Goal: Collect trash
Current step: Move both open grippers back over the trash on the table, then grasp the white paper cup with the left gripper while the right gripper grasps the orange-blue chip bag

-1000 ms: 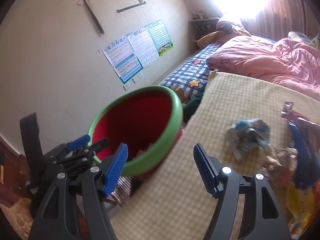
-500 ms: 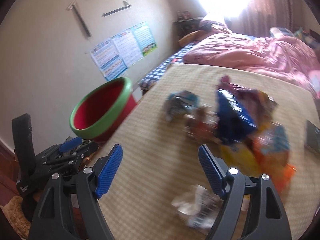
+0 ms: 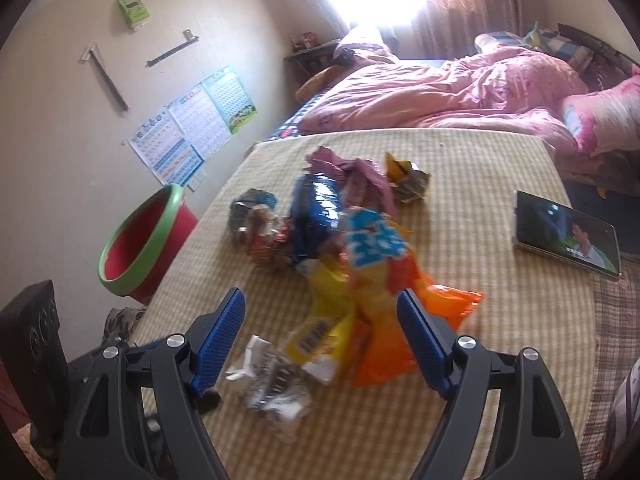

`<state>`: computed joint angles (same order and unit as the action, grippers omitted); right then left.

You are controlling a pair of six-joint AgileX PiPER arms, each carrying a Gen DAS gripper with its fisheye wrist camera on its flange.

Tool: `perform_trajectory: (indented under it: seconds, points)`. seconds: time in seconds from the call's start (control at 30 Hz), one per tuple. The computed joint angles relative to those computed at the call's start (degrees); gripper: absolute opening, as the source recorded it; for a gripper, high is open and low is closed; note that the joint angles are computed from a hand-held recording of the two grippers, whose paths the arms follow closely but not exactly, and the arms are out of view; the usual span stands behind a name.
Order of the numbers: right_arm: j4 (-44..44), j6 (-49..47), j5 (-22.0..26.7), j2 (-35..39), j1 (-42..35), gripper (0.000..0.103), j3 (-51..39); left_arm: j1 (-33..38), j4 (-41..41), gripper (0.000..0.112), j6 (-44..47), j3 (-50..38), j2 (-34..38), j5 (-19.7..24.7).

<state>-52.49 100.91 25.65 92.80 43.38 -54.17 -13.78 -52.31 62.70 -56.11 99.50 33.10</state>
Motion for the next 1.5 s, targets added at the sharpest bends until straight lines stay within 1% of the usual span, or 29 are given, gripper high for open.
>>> perform_trajectory:
  seconds: [0.07, 0.13, 0.17, 0.2, 0.27, 0.37, 0.43, 0.5, 0.57, 0.7, 0.77, 0.8, 0.83, 0.87, 0.93, 1.03, 1.13, 1.17, 1.3, 1.37, 1.43, 1.5]
  points:
    - [0.2, 0.1, -0.2, -0.5, -0.4, 0.076, 1.1, -2.3, 3.3, 0.081, -3.6, -1.7, 2.4, -0.2]
    - [0.0, 0.5, -0.4, -0.6, -0.7, 0.076, 1.8, -3.9, 7.6, 0.08, -8.6, -4.4, 6.0, 1.0]
    - [0.1, 0.4, -0.3, -0.8, -0.9, 0.076, 2.2, -4.1, 8.4, 0.081, -9.7, -5.4, 7.3, 1.9]
    - [-0.1, 0.6, -0.1, -1.1, -1.0, 0.076, 2.6, -3.6, 7.0, 0.082, -9.0, -6.3, 8.5, 4.1]
    - [-0.4, 0.7, 0.1, -1.4, -1.6, 0.077, 3.2, -3.8, 7.3, 0.082, -9.1, -6.7, 8.6, 4.1]
    - [0.4, -0.6, -0.8, -1.0, -3.7, 0.077, 3.8, -4.7, 6.7, 0.073, -7.4, -6.3, 8.1, 4.0]
    - [1.8, -2.8, -2.1, -0.2, -5.6, 0.077, 3.7, -4.0, 5.2, 0.063, -5.8, -6.3, 8.1, 5.4]
    - [2.7, -4.7, -3.9, 0.5, -7.3, 0.077, 3.3, -2.7, 4.1, 0.057, -4.7, -6.8, 8.3, 7.5]
    - [4.3, -7.0, -5.7, 1.5, -8.8, 0.077, 2.8, -1.6, 4.5, 0.055, -5.1, -7.1, 8.2, 8.5]
    - [8.5, -10.1, -10.6, 3.3, -11.8, 0.077, 2.7, 1.0, 6.3, 0.054, -7.1, -6.7, 7.3, 6.4]
    - [11.3, -12.7, -12.2, 4.1, -12.7, 0.069, 2.8, 3.0, 7.4, 0.054, -9.1, -7.0, 6.8, 5.2]
    - [12.5, -13.9, -12.8, 4.3, -12.9, 0.061, 3.0, 3.8, 7.9, 0.054, -9.9, -7.0, 6.5, 4.8]
    - [14.5, -16.0, -13.3, 4.6, -13.2, 0.055, 2.9, 4.8, 9.2, 0.054, -11.5, -7.4, 6.5, 3.8]
    - [16.2, -17.8, -13.6, 4.8, -13.4, 0.055, 2.9, 5.3, 9.7, 0.054, -12.1, -7.7, 6.6, 3.4]
    - [14.2, -15.6, -14.0, 4.3, -13.3, 0.05, 3.3, 6.4, 10.6, 0.055, -14.1, -8.4, 7.0, 2.5]
    - [10.9, -12.1, -14.1, 2.7, -13.0, 0.049, 3.8, 7.1, 11.3, 0.055, -16.0, -9.2, 7.1, 2.1]
    - [5.0, -5.9, -13.3, 0.3, -12.2, 0.049, 4.5, 6.7, 11.1, 0.056, -16.5, -8.8, 6.9, 1.2]
    - [4.8, -5.8, -13.1, -0.1, -12.1, 0.049, 4.3, 6.8, 11.2, 0.056, -16.5, -9.0, 7.2, 1.3]
    - [4.4, -5.9, -11.7, -1.4, -10.8, 0.049, 2.6, 6.2, 11.7, 0.065, -18.1, -10.1, 8.9, 1.2]
    - [5.0, -7.0, -11.2, -1.3, -10.2, 0.049, 1.1, 6.1, 11.3, 0.065, -17.9, -10.8, 10.0, 1.5]
    - [6.0, -9.1, -10.4, -1.0, -9.7, 0.049, -1.0, 6.1, 11.3, 0.062, -17.5, -11.4, 10.3, 2.1]
    - [5.0, -9.0, -9.5, -0.7, -9.0, 0.049, -2.7, 5.9, 11.0, 0.059, -16.8, -11.3, 10.0, 1.6]
